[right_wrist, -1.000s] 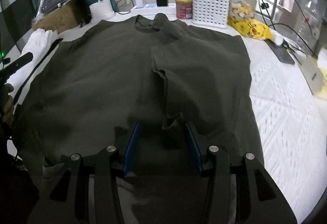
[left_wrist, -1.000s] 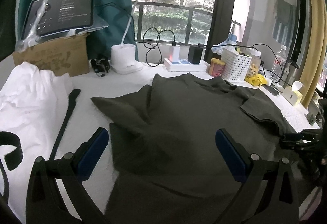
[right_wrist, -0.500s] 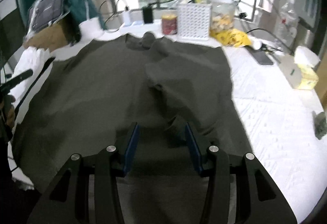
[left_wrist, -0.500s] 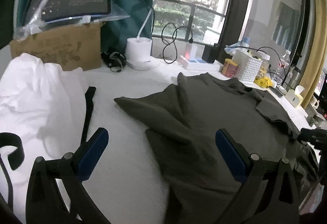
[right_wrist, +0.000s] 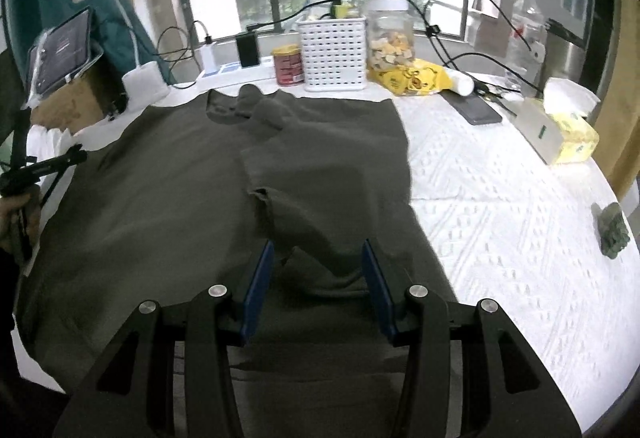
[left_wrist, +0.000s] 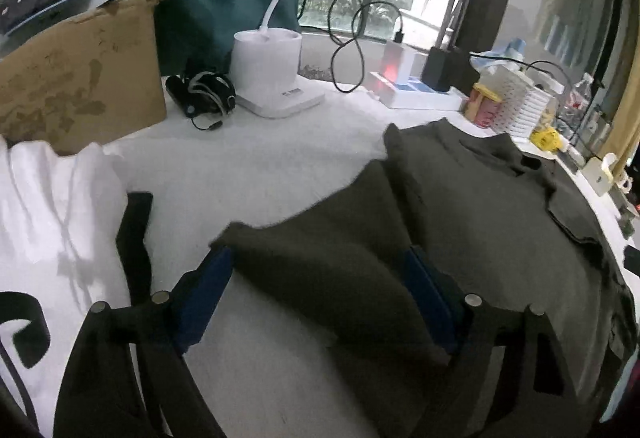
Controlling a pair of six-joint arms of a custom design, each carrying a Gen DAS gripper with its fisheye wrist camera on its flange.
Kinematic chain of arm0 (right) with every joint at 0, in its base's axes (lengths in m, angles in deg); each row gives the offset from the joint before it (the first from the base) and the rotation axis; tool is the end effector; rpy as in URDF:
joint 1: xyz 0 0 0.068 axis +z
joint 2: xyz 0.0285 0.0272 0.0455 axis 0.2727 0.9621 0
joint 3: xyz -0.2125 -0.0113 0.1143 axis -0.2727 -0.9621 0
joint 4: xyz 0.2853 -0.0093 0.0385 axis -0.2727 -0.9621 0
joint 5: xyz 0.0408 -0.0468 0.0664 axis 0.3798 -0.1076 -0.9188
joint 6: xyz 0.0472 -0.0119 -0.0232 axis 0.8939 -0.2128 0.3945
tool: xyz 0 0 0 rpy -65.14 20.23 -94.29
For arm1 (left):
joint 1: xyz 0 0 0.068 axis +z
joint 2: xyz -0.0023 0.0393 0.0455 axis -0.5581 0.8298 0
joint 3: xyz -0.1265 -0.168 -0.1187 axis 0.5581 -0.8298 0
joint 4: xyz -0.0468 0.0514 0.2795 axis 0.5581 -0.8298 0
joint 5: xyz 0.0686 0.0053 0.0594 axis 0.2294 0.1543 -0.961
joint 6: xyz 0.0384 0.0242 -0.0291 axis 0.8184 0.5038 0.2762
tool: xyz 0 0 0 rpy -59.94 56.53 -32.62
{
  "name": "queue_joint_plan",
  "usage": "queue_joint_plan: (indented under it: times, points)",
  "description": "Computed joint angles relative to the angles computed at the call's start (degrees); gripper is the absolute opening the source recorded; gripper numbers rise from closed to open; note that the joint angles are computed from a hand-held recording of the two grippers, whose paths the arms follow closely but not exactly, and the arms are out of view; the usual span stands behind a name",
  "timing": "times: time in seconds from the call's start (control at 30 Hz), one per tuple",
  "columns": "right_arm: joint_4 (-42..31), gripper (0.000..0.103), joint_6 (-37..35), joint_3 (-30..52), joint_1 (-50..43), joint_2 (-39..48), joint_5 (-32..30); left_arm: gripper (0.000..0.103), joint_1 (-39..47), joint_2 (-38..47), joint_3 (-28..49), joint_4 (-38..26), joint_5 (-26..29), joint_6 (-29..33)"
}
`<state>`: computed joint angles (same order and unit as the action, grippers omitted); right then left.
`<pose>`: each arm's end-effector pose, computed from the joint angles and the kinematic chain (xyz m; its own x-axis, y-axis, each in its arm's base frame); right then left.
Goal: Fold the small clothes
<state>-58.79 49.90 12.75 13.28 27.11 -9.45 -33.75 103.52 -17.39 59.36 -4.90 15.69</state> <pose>0.2409 -0.0034 0.1923 -0.7052 -0.2558 -0.6613 -0.3069 0.9509 -0.0406 0.2729 0.0025 0.1215 -0.6808 -0.2560 -0.6863 -0.2159 0.9654 -0.1460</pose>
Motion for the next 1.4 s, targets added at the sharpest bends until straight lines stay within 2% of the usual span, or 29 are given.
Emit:
queue_joint_plan:
  times: [0.07, 0.17, 0.23, 0.27, 0.3, 0.37, 0.53, 0.67, 0.97, 1.13, 1.4]
  points:
    - [0.3, 0.049, -0.4, 0.1, -1.8, 0.7, -0.6, 0.086, -0.3, 3.3, 2.5, -1.4, -1.0, 0.1]
    - [0.8, 0.049, -0.9, 0.3, -3.8, 1.7, -1.4, 0.085, -0.2, 5.9, 4.4, -2.8, 0.4, 1.3]
    - [1.2, 0.049, -1.1, 0.4, -5.0, 2.1, -2.1, 0.055, 0.0, 5.6, 4.1, -2.4, 1.6, 2.4]
    - [1.2, 0.049, -1.4, 0.4, -5.6, 2.4, -2.7, 0.019, -0.2, 5.2, 4.0, -2.4, 0.9, 2.9]
    - [1.2, 0.049, -1.7, 0.4, -5.9, 2.4, -3.1, 0.009, 0.1, 5.6, 4.4, -2.7, 1.8, 3.2]
    - [1.1, 0.049, -2.2, 0.3, -6.5, 2.4, -3.9, 0.005, 0.7, 3.8, 2.9, -2.1, 2.2, 2.1]
    - [0.1, 0.049, -3.6, 0.2, -8.9, 1.5, -6.2, 0.004, -0.6, -5.2, -3.3, -1.1, -4.2, -3.0]
    - [-0.4, 0.049, -4.8, 0.3, -11.4, 1.3, -8.7, 0.003, -1.2, -11.3, -7.1, -1.6, -6.1, -4.6]
    - [-2.0, 0.049, -7.8, -0.1, -16.8, 0.3, -14.0, 0.003, -9.3, -14.2, -4.4, -4.2, -10.4, -7.0]
    - [-3.5, 0.049, -9.5, -0.1, -20.6, -0.4, -16.9, 0.003, -15.3, -8.2, 1.9, -3.9, -11.6, -6.1]
    - [-5.9, 0.049, -12.3, 0.1, -26.5, -1.5, -21.0, 0.003, -22.1, 7.8, 12.7, -1.5, -8.9, -5.6]
